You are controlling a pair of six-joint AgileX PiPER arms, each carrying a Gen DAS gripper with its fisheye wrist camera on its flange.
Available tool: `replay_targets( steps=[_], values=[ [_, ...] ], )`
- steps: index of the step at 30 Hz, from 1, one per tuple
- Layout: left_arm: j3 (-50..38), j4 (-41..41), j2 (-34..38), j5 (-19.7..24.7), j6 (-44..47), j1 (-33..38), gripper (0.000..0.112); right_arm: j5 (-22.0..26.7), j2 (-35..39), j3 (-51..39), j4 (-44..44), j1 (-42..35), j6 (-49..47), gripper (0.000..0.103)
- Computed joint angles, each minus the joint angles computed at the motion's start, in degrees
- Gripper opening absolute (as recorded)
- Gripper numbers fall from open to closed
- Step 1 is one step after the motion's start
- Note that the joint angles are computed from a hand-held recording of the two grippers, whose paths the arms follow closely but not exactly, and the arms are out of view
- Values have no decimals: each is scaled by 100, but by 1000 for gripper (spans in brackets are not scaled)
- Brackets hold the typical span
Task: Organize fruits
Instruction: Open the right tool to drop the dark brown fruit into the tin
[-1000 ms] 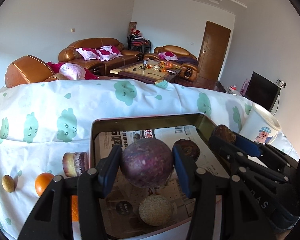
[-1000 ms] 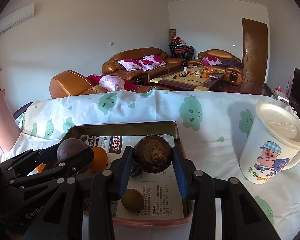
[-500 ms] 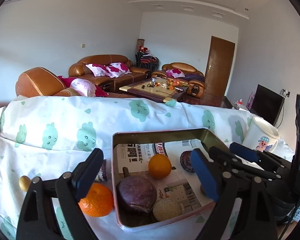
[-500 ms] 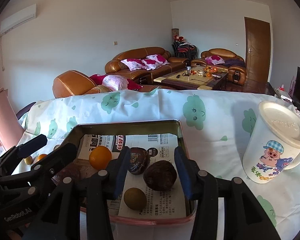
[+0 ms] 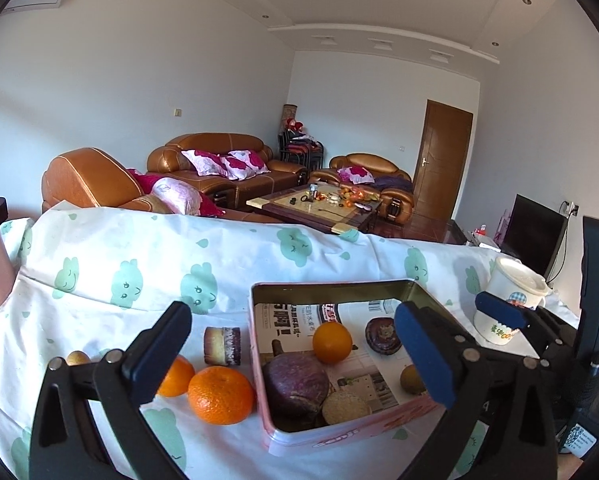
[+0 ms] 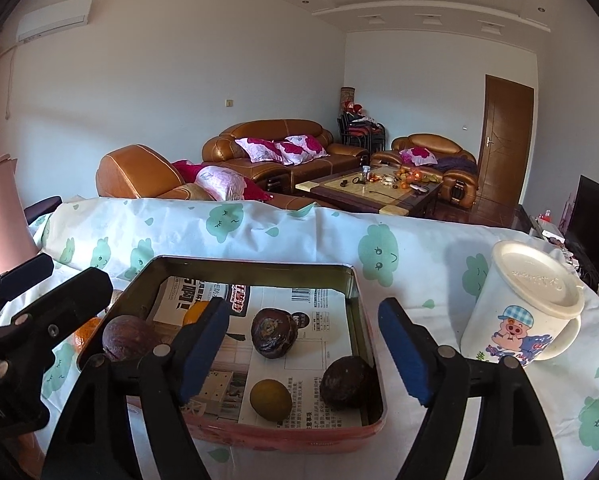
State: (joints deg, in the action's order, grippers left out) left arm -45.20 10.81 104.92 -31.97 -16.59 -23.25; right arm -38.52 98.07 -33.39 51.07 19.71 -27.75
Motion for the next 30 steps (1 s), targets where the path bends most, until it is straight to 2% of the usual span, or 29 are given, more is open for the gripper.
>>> replay_targets(
  steps=[11, 20, 30],
  values=[
    [154, -560, 8, -99, 525, 65, 103, -162, -62, 110, 228, 58, 120, 79],
    [235, -951, -37, -75, 1155, 174, 103, -502, -49, 107, 814, 367, -187, 79],
    [281, -853, -106, 175, 1393, 447, 103, -872, -149, 300, 1170, 676, -33, 79]
  ],
)
